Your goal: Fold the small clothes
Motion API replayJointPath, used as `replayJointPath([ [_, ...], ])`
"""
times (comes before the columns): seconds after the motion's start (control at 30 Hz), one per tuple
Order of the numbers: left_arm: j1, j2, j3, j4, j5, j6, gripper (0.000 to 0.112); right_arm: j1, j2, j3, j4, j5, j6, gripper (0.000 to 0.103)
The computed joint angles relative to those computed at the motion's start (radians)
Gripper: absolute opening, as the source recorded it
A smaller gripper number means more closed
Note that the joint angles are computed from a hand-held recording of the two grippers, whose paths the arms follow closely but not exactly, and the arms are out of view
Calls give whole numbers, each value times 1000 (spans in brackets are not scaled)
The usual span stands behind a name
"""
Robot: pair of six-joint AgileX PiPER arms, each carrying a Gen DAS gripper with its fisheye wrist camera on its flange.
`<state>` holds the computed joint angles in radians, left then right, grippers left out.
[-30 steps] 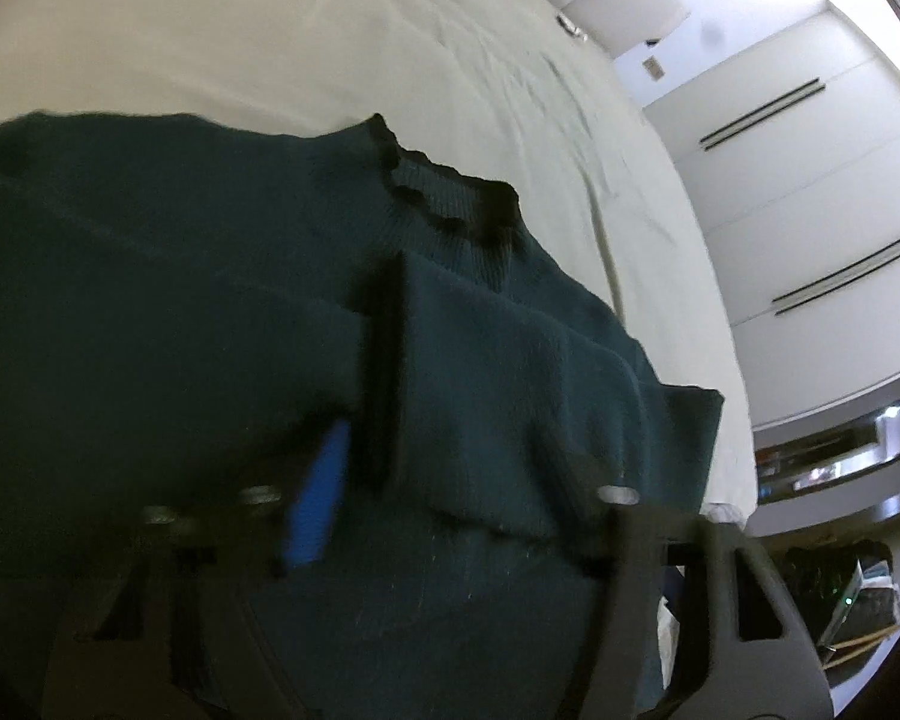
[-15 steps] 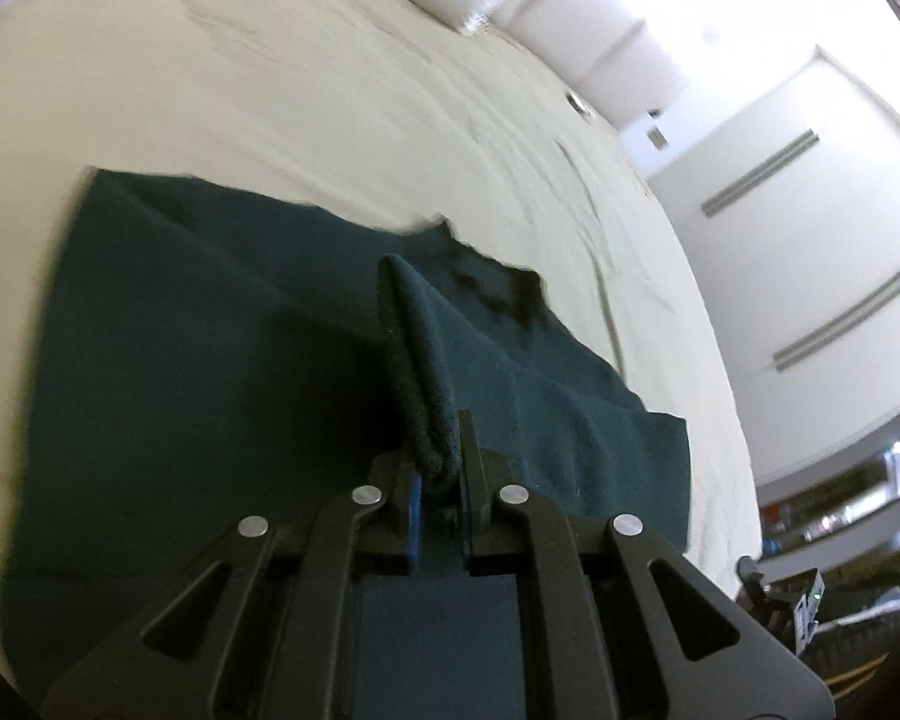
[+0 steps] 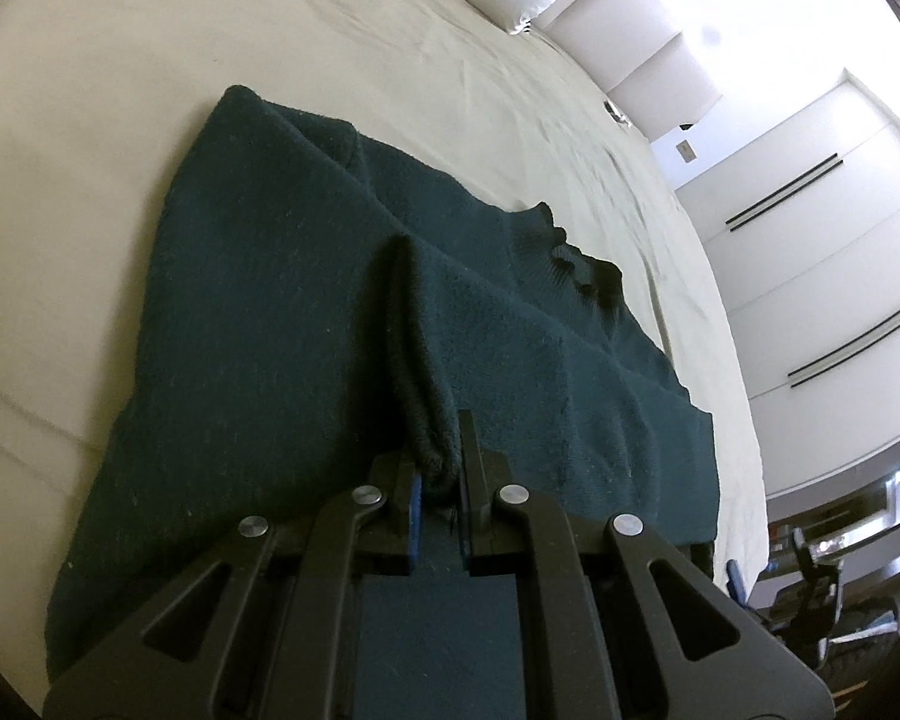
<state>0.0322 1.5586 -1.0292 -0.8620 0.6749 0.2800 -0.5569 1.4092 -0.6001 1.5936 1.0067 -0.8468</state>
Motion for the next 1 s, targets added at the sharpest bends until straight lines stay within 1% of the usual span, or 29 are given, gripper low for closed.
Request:
replayJointPath([
  [0.07,6,-1,9,-14,0,17,7,20,2,-21,-7,4,6,77],
  [0.13,-70,18,-13,14,-54,-60,7,60,8,-49,-12,-19,11,77],
  [0.3,-65,-23,39,0,-72,-44,7,154,70,-139,-38,-78,28,77],
  [0.5,-85,-59,93,-10,-120,-37,7,211,125,-208,-59,-130,36,77],
  [0.7,-74,-40,90,-43,-109,0,8,270,180,-288,-153,-203,87,76],
  [0.8,-38,-24,102,-133,-88,88,8,271,197,-318,-176,-207,107,77],
  [0.87,-14,-21,97,-153,-58,106,9,259,194,-329,-177,-198,111,77],
  [0.9,-6,-24,88,-132,-42,76,9,251,190,-337,-177,-193,106,77],
  [0.93,-4,-35,75,-77,-29,6,10,243,188,-346,-181,-190,106,77],
  [1.0,-18,-73,47,77,-24,-153,11,223,192,-371,-185,-174,110,77],
])
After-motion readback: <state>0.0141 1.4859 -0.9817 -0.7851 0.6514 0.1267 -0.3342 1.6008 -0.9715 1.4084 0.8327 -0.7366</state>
